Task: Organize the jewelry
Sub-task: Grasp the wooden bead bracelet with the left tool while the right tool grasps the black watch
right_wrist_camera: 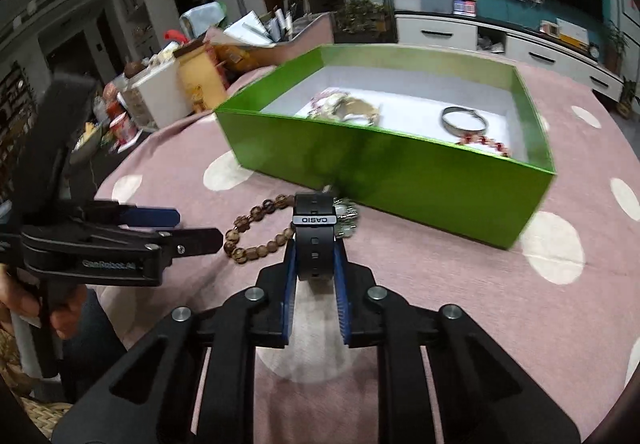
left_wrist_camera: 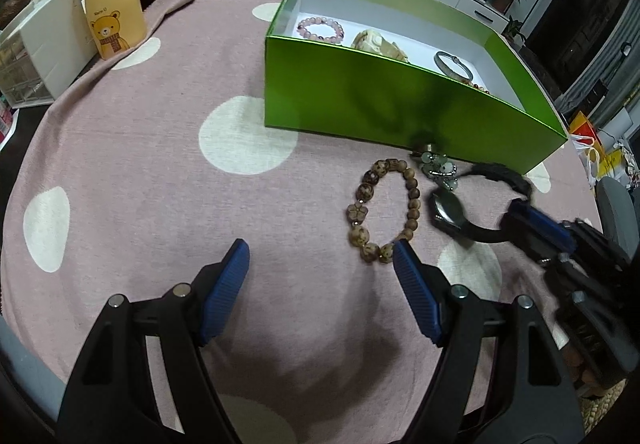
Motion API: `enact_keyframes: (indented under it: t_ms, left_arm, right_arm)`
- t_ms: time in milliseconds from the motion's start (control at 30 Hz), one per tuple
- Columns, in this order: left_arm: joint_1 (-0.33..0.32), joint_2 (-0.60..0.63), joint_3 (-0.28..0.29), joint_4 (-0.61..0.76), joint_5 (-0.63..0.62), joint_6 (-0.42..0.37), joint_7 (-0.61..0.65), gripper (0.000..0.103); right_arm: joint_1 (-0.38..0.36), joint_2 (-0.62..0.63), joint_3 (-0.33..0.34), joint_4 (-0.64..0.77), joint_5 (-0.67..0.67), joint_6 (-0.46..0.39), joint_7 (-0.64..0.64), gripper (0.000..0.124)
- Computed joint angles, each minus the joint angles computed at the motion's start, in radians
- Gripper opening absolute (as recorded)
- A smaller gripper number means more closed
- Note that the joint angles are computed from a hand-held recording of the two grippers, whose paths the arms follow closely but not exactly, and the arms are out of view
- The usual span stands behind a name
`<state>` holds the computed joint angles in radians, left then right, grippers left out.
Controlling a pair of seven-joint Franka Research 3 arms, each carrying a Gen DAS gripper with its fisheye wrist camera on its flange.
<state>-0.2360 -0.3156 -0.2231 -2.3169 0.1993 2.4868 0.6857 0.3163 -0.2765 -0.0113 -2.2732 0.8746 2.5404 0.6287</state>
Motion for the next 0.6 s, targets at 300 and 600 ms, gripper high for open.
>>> enact_keyframes:
  t_ms: [300, 600]
  left_arm:
    - [0.001, 0.046, -0.004, 0.027, 0.015, 0.031, 0.011, 0.06]
    - [0.011, 0.084, -0.021, 0.059, 0.091, 0.02, -0.013, 0.039]
  right_arm:
    - [-0.036, -0.076, -0.049, -0.032, 0.031, 0.002, 0.004, 0.017]
    - [-0.031, -0.094, -0.063, -0.029, 0.075, -0.006, -0.033, 0.017]
